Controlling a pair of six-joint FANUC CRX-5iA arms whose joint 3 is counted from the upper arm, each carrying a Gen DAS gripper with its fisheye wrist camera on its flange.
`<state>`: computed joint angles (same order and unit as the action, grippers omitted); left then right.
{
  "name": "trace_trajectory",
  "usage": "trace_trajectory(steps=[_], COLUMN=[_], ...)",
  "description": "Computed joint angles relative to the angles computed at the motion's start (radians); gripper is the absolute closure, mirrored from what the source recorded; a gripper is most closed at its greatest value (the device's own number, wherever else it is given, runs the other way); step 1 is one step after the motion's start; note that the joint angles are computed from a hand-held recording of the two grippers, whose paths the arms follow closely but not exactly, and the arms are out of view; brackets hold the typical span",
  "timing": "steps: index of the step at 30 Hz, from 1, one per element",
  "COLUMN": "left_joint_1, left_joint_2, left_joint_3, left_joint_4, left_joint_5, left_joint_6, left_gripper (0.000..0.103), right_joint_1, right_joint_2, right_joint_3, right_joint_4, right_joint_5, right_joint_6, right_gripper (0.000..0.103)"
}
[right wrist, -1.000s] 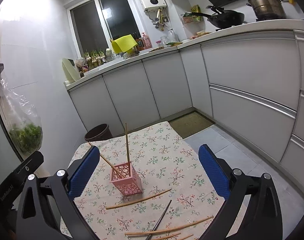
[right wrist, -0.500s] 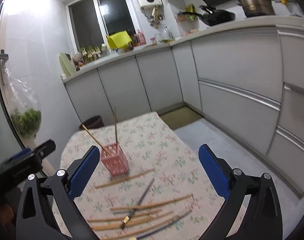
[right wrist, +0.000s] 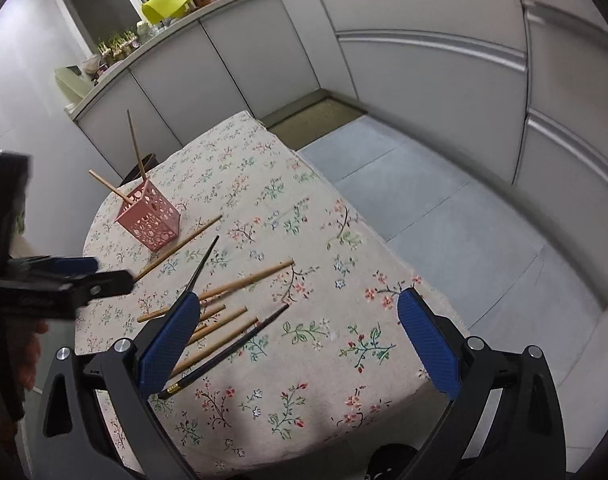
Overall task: Organize utensils
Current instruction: 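Grasp another wooden chopstick with the left tool while the right tool grasps one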
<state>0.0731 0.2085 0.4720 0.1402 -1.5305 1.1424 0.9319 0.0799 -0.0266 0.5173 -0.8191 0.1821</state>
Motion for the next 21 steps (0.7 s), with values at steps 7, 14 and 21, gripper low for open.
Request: trace_trajectory(steps=[7,14,21], left_joint_1=[-0.036,-0.036,-0.009], left_joint_2=[0.263,0.347,0.322], left_joint_3=[0.265,0.324,0.273], left_joint_4=[-0.056,-0.061,-0.002], left_joint_5=[-0.192,-0.213,-0.161], left_joint_6=[0.124,0.146,0.131], left_gripper=[0.024,0.043,0.043], right_joint_1=[-0.049,-0.073,-0.077], right_joint_2=[0.005,0.029,0.048], right_joint_3=[0.008,0.04,0.06], right_joint_4=[-0.157,-0.215,-0.219], right_joint_5=[0.043,0.015,-0.01], right_joint_6=[0.053,0.056,0.059], right_gripper=[0.007,0.007,0.007])
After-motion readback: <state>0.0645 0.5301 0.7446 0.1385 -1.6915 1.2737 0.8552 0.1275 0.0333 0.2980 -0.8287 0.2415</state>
